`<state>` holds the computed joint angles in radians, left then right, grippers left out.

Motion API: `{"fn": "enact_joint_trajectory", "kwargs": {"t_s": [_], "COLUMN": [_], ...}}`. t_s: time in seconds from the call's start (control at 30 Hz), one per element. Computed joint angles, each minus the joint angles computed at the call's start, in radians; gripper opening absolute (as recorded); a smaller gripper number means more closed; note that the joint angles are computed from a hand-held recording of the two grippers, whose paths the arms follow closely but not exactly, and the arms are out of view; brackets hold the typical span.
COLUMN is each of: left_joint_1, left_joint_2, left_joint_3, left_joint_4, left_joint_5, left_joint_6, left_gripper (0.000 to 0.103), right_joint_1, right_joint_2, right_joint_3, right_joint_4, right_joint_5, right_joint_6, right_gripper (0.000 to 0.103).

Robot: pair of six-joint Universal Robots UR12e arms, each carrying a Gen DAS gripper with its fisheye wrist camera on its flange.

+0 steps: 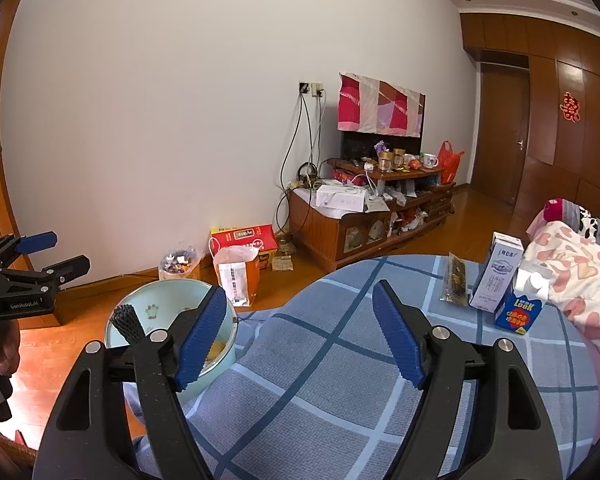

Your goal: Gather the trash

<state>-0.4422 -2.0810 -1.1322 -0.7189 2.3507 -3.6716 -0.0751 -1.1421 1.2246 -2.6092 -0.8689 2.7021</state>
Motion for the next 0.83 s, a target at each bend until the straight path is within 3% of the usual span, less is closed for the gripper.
{"fn": "enact_joint_trajectory", "kwargs": {"t_s": [0.5, 0.77, 0.83], "left_joint_1": [-0.004, 0.003, 0.005], "left_joint_2": [-0.005, -0.001, 0.0], "left_joint_3": [0.001, -0.001, -0.004], "left_joint_4": [-0.001, -0.018, -0.019], "left_joint_5": [0.015, -0.009, -0.014], "left_joint_6": [0.024, -0.011, -0.02], "left_gripper": [0.091, 0.092, 0.092], "right_joint_1": [-0.004, -0.023, -0.033], "right_joint_2": [0.003, 0.04, 0.059], "right_joint_3": [-0.003, -0.048, -0.068], "right_joint_4": [0.004, 0.031, 0.05], "right_joint_5": [-0.022, -0.12, -0.161], "right_joint_6": [0.008, 0.031, 0.044], "right_gripper": [0.077, 0.081, 0.088]}}
